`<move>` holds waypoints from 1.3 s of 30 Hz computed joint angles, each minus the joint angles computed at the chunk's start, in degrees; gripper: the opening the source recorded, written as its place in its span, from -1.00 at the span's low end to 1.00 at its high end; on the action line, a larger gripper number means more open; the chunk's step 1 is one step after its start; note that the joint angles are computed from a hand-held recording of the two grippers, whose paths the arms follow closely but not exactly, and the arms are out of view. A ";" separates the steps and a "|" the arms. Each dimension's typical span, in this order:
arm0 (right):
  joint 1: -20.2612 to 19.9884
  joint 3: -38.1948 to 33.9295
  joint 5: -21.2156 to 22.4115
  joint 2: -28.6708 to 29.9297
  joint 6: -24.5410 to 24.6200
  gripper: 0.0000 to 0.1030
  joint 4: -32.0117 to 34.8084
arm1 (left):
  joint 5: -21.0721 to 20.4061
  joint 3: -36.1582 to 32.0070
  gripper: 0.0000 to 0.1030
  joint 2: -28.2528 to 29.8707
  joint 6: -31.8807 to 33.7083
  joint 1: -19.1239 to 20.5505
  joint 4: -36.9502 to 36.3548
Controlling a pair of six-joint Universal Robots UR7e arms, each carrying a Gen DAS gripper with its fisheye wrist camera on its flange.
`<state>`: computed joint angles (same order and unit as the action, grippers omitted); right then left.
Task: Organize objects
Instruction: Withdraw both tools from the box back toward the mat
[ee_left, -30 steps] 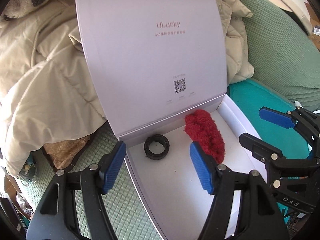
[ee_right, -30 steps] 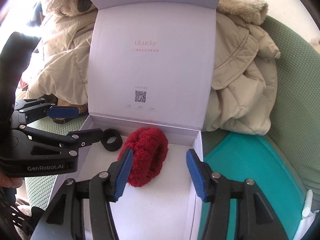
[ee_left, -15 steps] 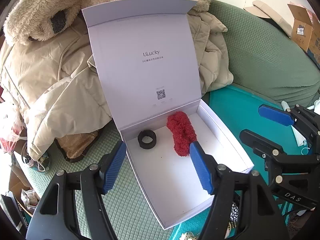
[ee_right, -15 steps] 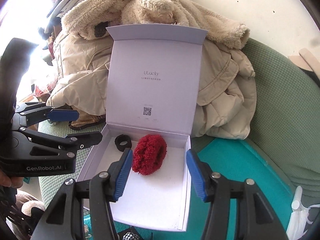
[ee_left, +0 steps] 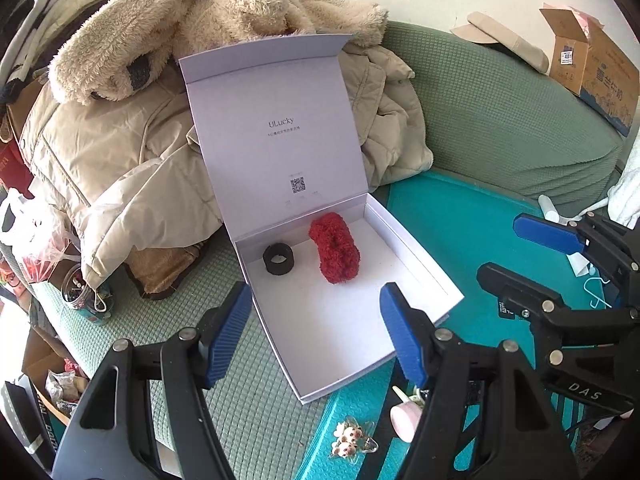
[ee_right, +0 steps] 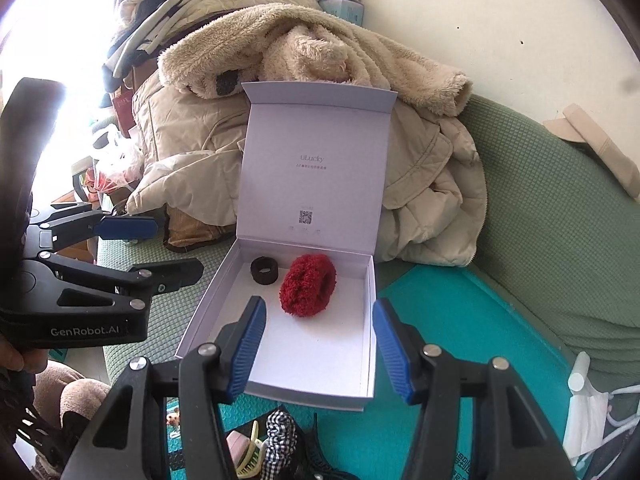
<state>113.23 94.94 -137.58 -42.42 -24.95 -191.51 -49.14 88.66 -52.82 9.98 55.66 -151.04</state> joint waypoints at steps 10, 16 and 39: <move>1.66 6.36 -1.57 -1.92 3.39 0.09 -2.55 | -0.41 9.71 0.26 -5.38 -2.81 -2.24 -2.59; 2.27 9.71 -2.44 -2.47 5.81 0.09 -4.07 | -0.01 15.15 0.26 -8.13 -4.52 -3.32 -4.11; 3.79 21.11 -2.00 -2.77 13.32 0.09 -9.42 | 0.57 30.73 0.26 -14.07 -9.19 -6.17 -7.87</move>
